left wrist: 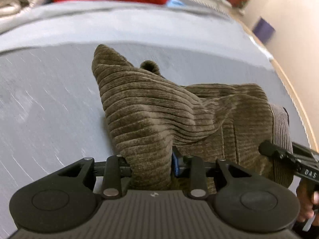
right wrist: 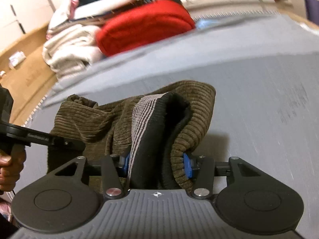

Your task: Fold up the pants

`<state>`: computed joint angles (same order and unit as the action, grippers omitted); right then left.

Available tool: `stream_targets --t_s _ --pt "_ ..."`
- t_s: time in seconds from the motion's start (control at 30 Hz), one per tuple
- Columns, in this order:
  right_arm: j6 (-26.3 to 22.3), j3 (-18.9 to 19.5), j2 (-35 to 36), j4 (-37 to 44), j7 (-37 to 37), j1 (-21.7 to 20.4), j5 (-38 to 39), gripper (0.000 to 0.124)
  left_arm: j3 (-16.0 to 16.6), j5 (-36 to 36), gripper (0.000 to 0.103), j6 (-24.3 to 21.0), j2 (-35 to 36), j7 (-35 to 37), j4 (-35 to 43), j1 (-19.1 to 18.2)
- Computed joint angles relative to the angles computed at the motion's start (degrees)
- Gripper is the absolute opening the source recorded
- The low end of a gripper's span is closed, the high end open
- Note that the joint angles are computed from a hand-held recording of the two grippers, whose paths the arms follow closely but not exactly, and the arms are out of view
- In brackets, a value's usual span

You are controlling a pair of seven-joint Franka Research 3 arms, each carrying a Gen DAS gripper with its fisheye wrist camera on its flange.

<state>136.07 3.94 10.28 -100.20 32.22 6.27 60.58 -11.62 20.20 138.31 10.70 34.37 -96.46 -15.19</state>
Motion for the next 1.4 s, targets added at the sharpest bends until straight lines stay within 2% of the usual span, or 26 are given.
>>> stream_targets --t_s 0.13,0.27,0.33,0.37,0.4,0.47,0.5,0.53,0.57,0.6,0.63,0.73,0.8,0.83,0.9,0.93,0.97,1.03,1.1,1.13,1.17,1.2,1.27,1.37,1.4 --pt "-2.03 1.32 7.12 11.0 4.14 0.78 -2.27 0.05 1.51 3.68 0.036 -0.91 0.13 -0.22 1.91 0.78" --pt "-1.03 3.54 14.09 20.8 7.47 1.7 -5.83 0.05 2.36 4.7 0.036 -0.84 0.93 -0.7 3.25 2.02" --pt "-0.64 4.56 17.1 24.56 9.36 1.87 -7.24 0.051 2.42 3.93 0.038 -1.51 1.87 0.08 4.64 2.66" --pt "-0.73 4.89 19.08 26.88 10.87 2.0 -8.18 0.052 2.49 3.43 0.042 -2.16 2.62 0.96 5.55 3.03" --pt "-0.61 5.24 20.33 28.06 12.19 2.13 -9.08 0.055 2.76 3.96 0.049 -4.28 3.52 0.91 6.96 2.86" --pt "-2.0 4.45 24.27 32.37 17.92 3.16 -13.72 0.063 3.98 8.85 0.049 -11.69 5.67 -1.22 11.22 1.0" --pt "-2.82 2.89 26.39 35.09 22.61 4.61 -18.1 0.063 4.62 12.75 0.049 -16.02 6.7 -1.96 13.43 -0.48" --pt "-1.75 2.83 27.52 36.12 26.69 5.12 -22.64 0.062 4.74 14.81 0.049 -18.51 7.51 -1.45 15.17 -1.25" --pt "1.14 0.79 27.27 35.16 28.54 6.85 -23.62 0.062 4.57 15.29 0.049 -18.63 7.68 -0.6 15.61 -1.26" --pt "4.21 0.75 26.74 33.94 29.52 7.15 -24.54 0.063 4.22 14.46 0.049 -16.88 7.01 -0.1 14.56 -0.67" --pt "5.08 1.64 26.42 33.53 29.12 6.5 -24.69 0.062 3.68 12.8 0.049 -14.38 6.33 0.78 13.44 0.14" --pt "6.88 6.12 24.45 31.28 22.7 3.4 -22.8 0.063 2.38 8.54 0.049 -9.55 5.32 5.74 11.62 1.72" --pt "4.88 8.16 23.75 30.72 17.44 1.88 -21.67 0.063 1.42 5.03 0.047 -6.78 4.55 10.37 9.37 2.73" --pt "2.75 8.2 23.96 31.16 15.82 1.72 -22.13 0.064 0.55 1.45 0.047 -7.89 5.02 14.03 9.1 3.36" --pt "-2.57 3.84 25.72 33.88 18.87 5.29 -30.58 0.065 0.01 -0.53 0.046 -16.58 7.99 17.84 11.81 1.97" --pt "-3.74 1.82 26.41 34.34 20.99 6.85 -34.49 0.075 0.19 1.09 0.047 -18.26 8.43 19.74 11.71 0.98" --pt "-3.31 1.53 26.5 33.84 22.67 6.92 -35.0 0.078 0.55 2.7 0.047 -18.04 8.14 19.72 11.38 0.08" --pt "-4.42 3.11 26.71 35.05 25.62 5.38 -34.14 0.065 0.92 3.21 0.046 -16.85 6.37 18.1 10.75 -0.54" --pt "0.88 4.29 23.13 29.88 21.26 4.4 -31.23 0.062 0.56 2.57 0.046 -10.96 3.02 18.12 6.76 0.0" --pt "2.71 5.55 21.73 27.67 17.66 3.21 -29.28 0.062 0.1 0.86 0.046 -9.71 2.09 19.68 5.51 0.52" --pt "2.15 5.77 21.3 27.21 15.78 2.93 -29.04 0.062 -0.29 -0.44 0.046 -11.25 2.24 21.39 5.61 0.6" --pt "0.13 4.45 21.72 28.06 16.74 3.9 -31.28 0.062 -0.58 -0.72 0.047 -15.41 3.35 23.24 6.62 0.15" --pt "-5.63 1.73 24.18 31.55 20.19 5.89 -36.85 0.073 -0.55 2.76 0.048 -16.46 3.43 23.68 5.4 -1.49" --pt "-5.44 1.51 23.54 31.46 23.56 5.55 -36.56 0.075 -0.13 6.66 0.05 -18.83 3.11 19.0 7.12 -3.73" --pt "-2.8 2.05 21.67 29.1 22.62 5.08 -35.52 0.074 0.09 8.43 0.056 -19.33 2.61 16.34 7.14 -4.44"
